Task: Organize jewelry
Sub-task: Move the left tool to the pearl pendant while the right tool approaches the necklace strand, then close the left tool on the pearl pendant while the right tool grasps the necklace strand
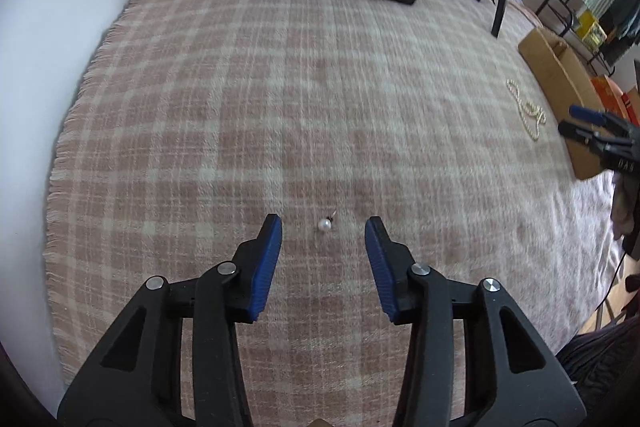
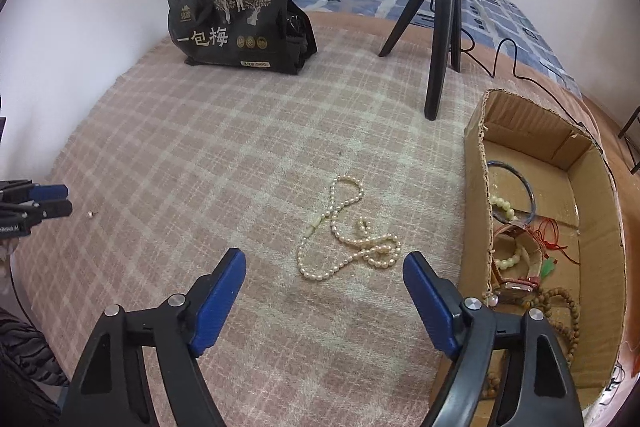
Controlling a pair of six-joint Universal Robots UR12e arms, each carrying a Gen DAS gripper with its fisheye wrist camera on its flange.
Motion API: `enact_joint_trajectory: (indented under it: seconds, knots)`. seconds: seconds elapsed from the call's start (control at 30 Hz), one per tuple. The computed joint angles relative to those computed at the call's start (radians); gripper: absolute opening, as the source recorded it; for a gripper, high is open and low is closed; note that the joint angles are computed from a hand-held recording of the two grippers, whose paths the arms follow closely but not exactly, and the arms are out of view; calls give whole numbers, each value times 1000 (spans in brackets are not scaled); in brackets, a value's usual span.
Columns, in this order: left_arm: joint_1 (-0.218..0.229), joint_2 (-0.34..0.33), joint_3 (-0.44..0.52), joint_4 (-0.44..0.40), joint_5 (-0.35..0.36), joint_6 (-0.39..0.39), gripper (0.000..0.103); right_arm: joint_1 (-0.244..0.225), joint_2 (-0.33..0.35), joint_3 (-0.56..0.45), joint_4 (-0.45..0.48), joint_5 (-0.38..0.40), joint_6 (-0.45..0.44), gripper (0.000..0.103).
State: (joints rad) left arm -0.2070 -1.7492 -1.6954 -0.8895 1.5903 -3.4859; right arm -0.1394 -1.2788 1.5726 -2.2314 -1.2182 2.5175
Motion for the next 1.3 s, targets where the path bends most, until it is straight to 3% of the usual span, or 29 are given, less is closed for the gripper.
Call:
enact_joint_trajectory:
  seconds: [0.3,0.5,0.6,0.7,0.93,1.3]
  knots:
    - [-29,-32,22,-38,59,95,27,15,1,10,-14,-51,-55,76]
    - [-28,-43,27,-51,58,103,27,11,9,1,3,-39,-43,76]
    - [-24,-50,30,-60,48,103,18,14,13,-3,6,-42,-38,76]
    - [-20,-53,29,-57,37,98,17,18,18,-3,4,-49,-31,76]
    - [-20,-65,33,-46,30,103,10,31,30,-4,-16,-99,12,81]
    - [-24,-77,44,-43,28,98,7,57,44,-8,-68,-182,18,82]
